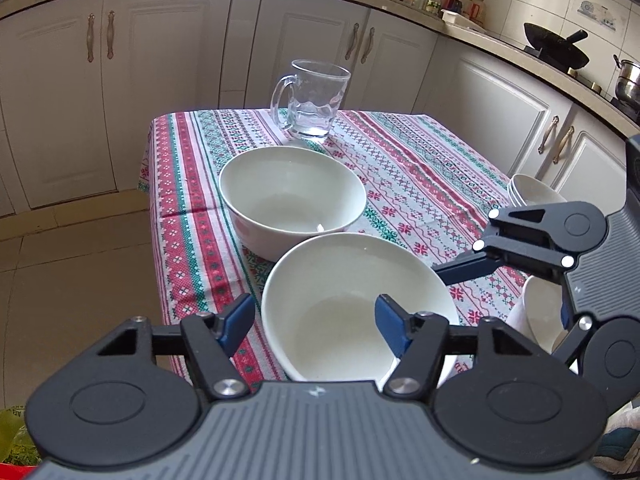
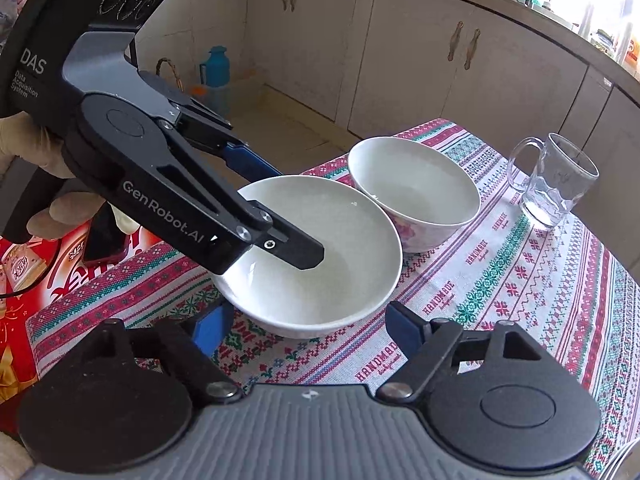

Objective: Organize plates and bowls
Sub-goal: 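Reach the left gripper to another white bowl's rim and close it, then lift the bowl with the left gripper and carry it over another bowl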

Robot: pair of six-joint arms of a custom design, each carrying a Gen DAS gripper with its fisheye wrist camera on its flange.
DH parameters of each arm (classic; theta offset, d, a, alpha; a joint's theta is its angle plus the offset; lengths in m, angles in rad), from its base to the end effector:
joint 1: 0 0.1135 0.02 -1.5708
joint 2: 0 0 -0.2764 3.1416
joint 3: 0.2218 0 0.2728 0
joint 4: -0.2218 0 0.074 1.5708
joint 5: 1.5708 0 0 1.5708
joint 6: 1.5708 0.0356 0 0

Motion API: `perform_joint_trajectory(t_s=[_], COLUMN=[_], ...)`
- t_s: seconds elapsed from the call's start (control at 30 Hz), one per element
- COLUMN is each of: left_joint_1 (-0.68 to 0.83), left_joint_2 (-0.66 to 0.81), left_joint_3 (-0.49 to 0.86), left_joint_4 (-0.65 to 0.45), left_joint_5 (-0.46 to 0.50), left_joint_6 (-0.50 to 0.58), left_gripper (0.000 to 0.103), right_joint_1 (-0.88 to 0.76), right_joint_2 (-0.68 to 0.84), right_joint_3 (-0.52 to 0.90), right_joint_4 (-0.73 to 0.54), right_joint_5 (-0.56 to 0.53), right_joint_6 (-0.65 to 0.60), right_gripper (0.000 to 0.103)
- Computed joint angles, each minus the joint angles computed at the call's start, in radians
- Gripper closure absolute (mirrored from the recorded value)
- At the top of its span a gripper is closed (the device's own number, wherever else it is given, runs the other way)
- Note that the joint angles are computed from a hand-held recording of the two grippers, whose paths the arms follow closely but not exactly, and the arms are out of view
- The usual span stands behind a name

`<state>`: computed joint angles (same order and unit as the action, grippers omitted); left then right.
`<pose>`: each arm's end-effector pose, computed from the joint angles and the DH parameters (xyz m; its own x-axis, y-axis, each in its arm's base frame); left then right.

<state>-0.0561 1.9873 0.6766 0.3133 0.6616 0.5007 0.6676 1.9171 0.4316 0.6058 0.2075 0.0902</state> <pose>0.3119 -0.0394 0.0388 -0.5548 0.4105 -0.7237 0.7334 0.6521 -0.1923 0.2132 0.1587 0.0296 -0.6479 -0.3986 -0.6491 -0.4461 0.8893 -0.1007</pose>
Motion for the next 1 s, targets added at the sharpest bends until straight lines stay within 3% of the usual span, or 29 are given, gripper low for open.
perform_joint_trajectory(t_s=[0.3, 1.0], left_joint_1=[0.000, -0.009], left_joint_2=[0.008, -0.050], left_joint_3=[0.021, -0.009], left_joint_4=[-0.030, -0.061], left_joint_5=[0.012, 0.007], left_joint_6=[0.001, 0.000], left_gripper=[0.049, 0.049], right_joint_1=[0.006, 0.012], right_joint_2=[-0.002, -0.042], right_joint_3=[-0.003, -0.033], right_joint_4=[0.007, 0.005], right_joint_5=[-0.002, -0.007], right_joint_6=[-0.020, -0.006], right_gripper=[0.020, 0.020])
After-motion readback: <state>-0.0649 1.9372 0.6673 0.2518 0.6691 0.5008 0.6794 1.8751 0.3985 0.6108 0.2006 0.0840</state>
